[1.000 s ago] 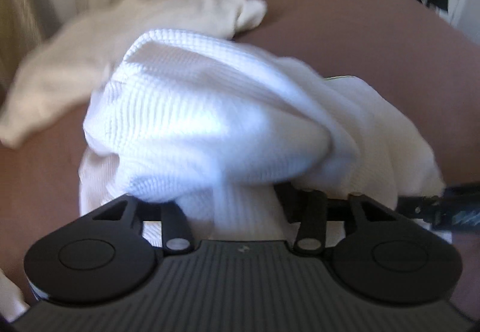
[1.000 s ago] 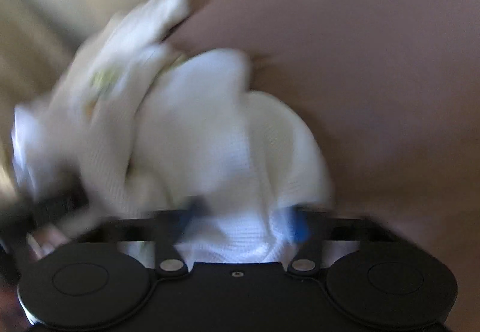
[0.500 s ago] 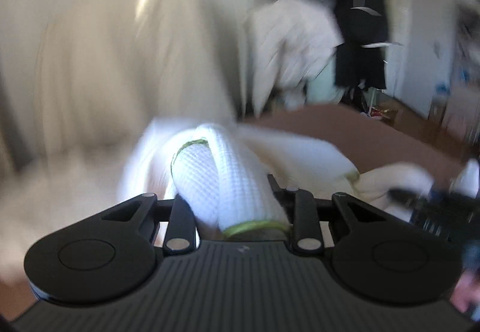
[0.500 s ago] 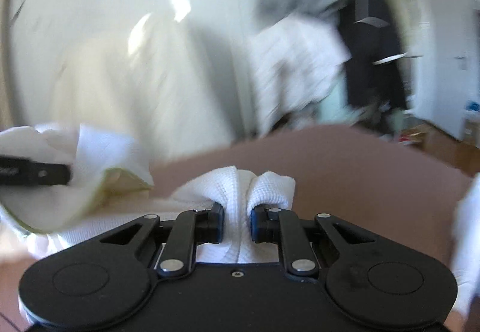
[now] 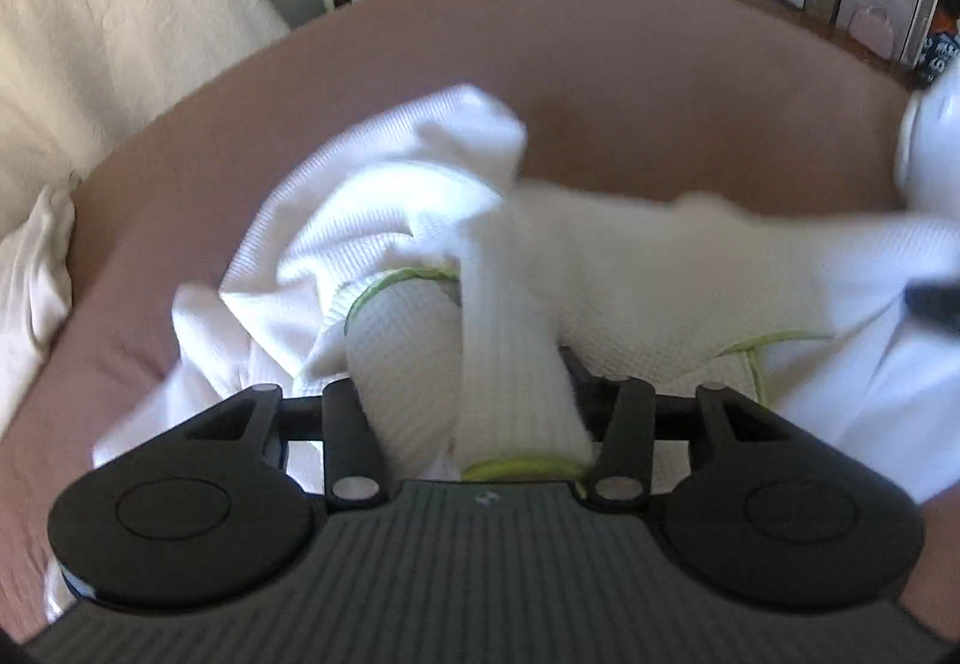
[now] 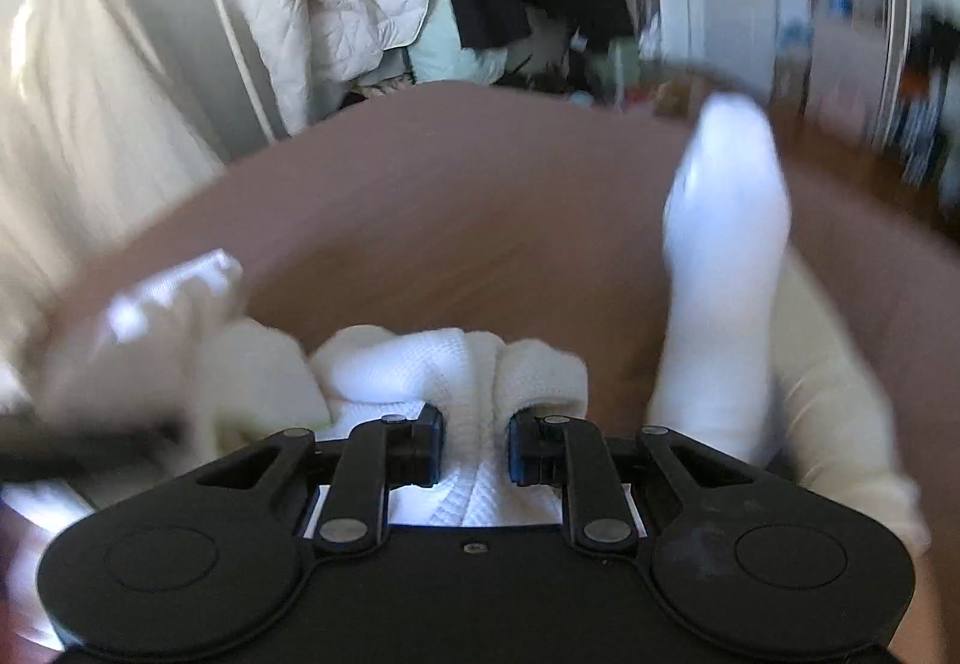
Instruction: Fold clothes
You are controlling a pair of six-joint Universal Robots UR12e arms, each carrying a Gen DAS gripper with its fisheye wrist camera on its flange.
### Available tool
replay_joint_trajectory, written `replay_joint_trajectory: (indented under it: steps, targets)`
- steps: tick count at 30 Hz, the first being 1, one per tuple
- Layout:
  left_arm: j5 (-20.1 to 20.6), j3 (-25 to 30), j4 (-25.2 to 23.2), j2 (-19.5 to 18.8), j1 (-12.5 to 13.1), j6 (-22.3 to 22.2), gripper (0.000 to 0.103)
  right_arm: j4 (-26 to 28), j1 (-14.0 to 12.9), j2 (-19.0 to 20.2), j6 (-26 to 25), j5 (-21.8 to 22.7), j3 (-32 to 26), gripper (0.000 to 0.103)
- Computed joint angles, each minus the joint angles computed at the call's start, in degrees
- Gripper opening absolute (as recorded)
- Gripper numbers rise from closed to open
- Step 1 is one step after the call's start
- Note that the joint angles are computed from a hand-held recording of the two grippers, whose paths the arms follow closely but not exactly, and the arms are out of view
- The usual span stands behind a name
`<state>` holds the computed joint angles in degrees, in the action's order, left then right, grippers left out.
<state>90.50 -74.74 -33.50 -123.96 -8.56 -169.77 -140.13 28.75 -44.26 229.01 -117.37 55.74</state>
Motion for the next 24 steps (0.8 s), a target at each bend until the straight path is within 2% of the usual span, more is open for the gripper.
replay_joint_trajectory:
  steps: [2,4,6,8,10,14,16,17,18,19,20,21,22,24]
  targets:
    - [-1.18,-1.41,0.91,0.85,0.47,-0.09,0.048,2.22,0.14,-0.01,-2.33,0.36,0.00,0.022]
    - [-1.24,-0.72,-1.20,1.16,0.65,2.13,0.049,3.45,-0.29,0.27,-6.44,0.61,-0.87,0.022]
    - [1.76,3.75,-6.12,-0.21,0.16,7.22,0.051,1.92,-0.60,-0.33,-10.42,1.05,-0.26,0.022]
    - [5.93,6.50,-9.32,-0.41,-0.83,9.93,0.053,0.18,-0.57,-1.38,-12.23,0.77,0.97,0.022]
    - [7.17,8.43,-12.15,0.12,-1.64,9.46,0.055,-2.47,-0.42,-1.81,-13.50,-0.19,1.99,0.022]
    - [7.67,12.21,-18.20,1.32,-1.57,7.42,0.067,-2.23,0.46,-4.13,-16.00,-2.17,6.01,0.022]
    - [9.05,13.77,-19.67,1.81,-1.55,7.60,0.068,-2.55,0.45,-5.08,-14.85,-2.33,7.77,0.022]
    - [10.81,13.56,-17.70,2.19,-1.80,9.80,0.068,-2.85,0.42,-5.58,-13.42,-2.21,8.71,0.022]
    - [13.78,12.52,-13.72,2.78,-2.27,13.94,0.069,-2.39,0.22,-5.48,-12.15,-1.84,8.69,0.022]
    - [17.56,11.00,-8.01,3.26,-2.92,19.85,0.075,-1.45,0.26,-5.30,-11.88,-2.13,8.43,0.022]
    - [20.08,10.11,-4.15,3.51,-3.40,25.07,0.087,-0.44,0.37,-5.14,-11.84,-2.61,8.18,0.022]
    - [20.44,10.06,-2.70,3.60,-3.50,28.11,0.091,0.35,0.70,-5.06,-11.87,-3.55,8.21,0.022]
    - [19.52,9.77,-3.03,4.35,-3.38,29.35,0.092,0.67,1.01,-4.83,-12.31,-4.61,8.22,0.022]
    - [15.38,9.30,-6.00,5.70,-2.56,27.87,0.092,-0.15,1.43,-4.41,-13.75,-6.58,8.60,0.022]
